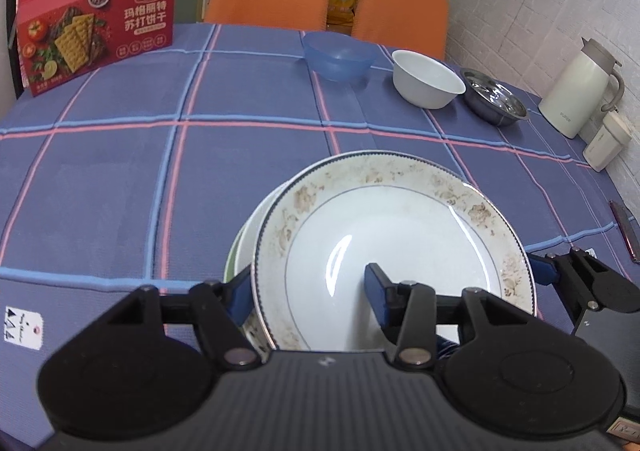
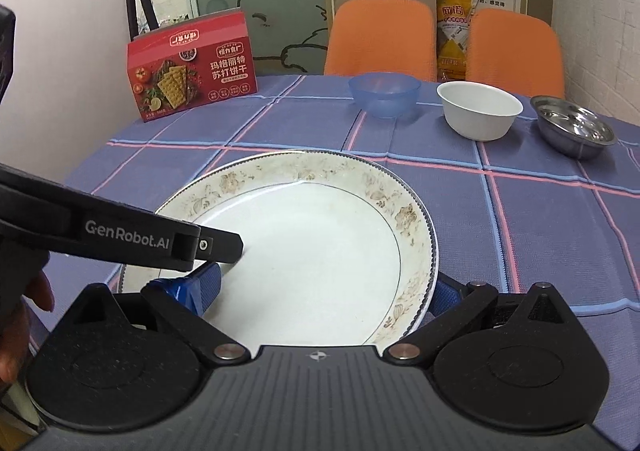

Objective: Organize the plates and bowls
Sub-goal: 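Lower the gold-rimmed plate onto the plate stack and open left gripper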

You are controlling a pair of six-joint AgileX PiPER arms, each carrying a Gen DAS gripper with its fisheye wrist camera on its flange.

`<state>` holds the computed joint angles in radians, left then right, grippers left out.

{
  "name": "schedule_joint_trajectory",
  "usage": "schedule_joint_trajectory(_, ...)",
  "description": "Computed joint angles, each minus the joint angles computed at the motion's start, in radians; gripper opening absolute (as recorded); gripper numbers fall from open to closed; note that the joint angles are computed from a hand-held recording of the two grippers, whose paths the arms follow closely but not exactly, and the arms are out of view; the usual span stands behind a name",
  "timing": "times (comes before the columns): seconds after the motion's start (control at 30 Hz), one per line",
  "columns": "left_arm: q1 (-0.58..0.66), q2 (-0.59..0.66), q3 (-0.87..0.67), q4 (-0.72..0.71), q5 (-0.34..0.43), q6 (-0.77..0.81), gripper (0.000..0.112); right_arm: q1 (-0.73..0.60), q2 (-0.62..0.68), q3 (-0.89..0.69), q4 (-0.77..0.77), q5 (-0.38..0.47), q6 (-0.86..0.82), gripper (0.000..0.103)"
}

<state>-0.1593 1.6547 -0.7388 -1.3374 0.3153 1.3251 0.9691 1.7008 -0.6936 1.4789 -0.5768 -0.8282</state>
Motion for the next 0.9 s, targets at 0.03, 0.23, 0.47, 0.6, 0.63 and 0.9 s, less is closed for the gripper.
schedule_joint_trajectory(0.03,0.002,-0.006,0.005,-0.001,0.004,0.003,0.049,0.004,0.002,0.000,0.013,-0.003,-0.021,0.091)
schedule_joint_trajectory(0.23,-0.008,-0.109,0.082,-0.244,-0.048,0.266,0.076,-0.029,-0.034,0.046,-0.014,0.087,-0.028,0.089)
schedule_joint_trajectory(0.47,-0.026,-0.165,0.089,-0.333,-0.087,0.347,0.079,-0.032,-0.123,0.129,-0.149,0.039,0.169,0.089)
schedule_joint_trajectory(0.6,-0.047,-0.131,0.058,-0.273,-0.089,0.266,0.079,-0.056,-0.146,0.156,-0.119,0.032,0.145,0.089)
schedule_joint_trajectory(0.63,-0.056,-0.121,0.048,-0.245,-0.091,0.232,0.079,-0.063,-0.153,0.167,-0.126,0.033,0.160,0.089)
schedule_joint_trajectory(0.9,-0.219,-0.021,-0.084,0.012,-0.166,-0.072,0.079,-0.201,-0.249,0.283,-0.255,0.066,0.286,0.089)
